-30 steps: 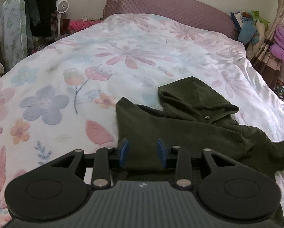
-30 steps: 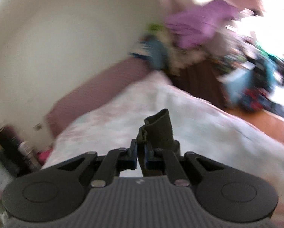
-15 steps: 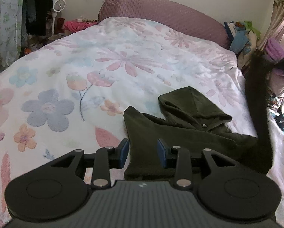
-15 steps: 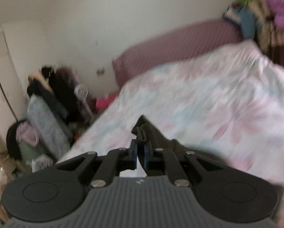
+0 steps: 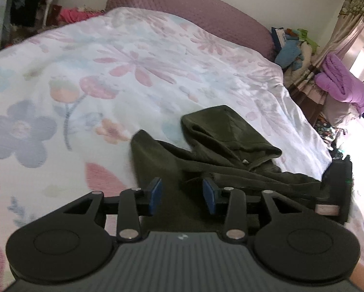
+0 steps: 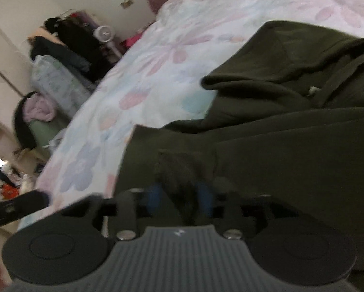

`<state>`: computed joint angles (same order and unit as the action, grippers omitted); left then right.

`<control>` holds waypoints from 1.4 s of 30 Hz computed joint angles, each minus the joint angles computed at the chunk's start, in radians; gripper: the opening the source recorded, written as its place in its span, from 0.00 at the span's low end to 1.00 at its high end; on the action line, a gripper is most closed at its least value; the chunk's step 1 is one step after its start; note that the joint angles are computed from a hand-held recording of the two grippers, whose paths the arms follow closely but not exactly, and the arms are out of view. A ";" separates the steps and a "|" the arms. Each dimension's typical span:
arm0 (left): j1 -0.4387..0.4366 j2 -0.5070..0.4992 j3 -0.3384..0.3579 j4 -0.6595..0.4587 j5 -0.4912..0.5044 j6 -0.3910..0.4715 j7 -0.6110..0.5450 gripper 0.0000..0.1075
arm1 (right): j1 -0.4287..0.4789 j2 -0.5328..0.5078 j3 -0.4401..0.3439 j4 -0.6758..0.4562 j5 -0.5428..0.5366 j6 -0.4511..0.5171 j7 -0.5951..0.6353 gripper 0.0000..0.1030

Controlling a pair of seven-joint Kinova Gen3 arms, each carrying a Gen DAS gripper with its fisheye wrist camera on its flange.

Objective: Fold small clothes

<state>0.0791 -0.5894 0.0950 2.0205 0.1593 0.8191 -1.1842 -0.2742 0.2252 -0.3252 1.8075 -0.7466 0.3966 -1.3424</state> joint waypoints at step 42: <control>-0.084 0.253 0.287 0.013 -0.369 -0.077 0.399 0.00 | 0.118 0.158 0.543 -0.331 0.464 0.267 -0.046 0.00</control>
<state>-0.0048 -0.3367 0.3817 2.0331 -0.2093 0.7421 -0.7853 -0.1563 0.3827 0.2173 1.4768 -0.2821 0.6641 -1.3889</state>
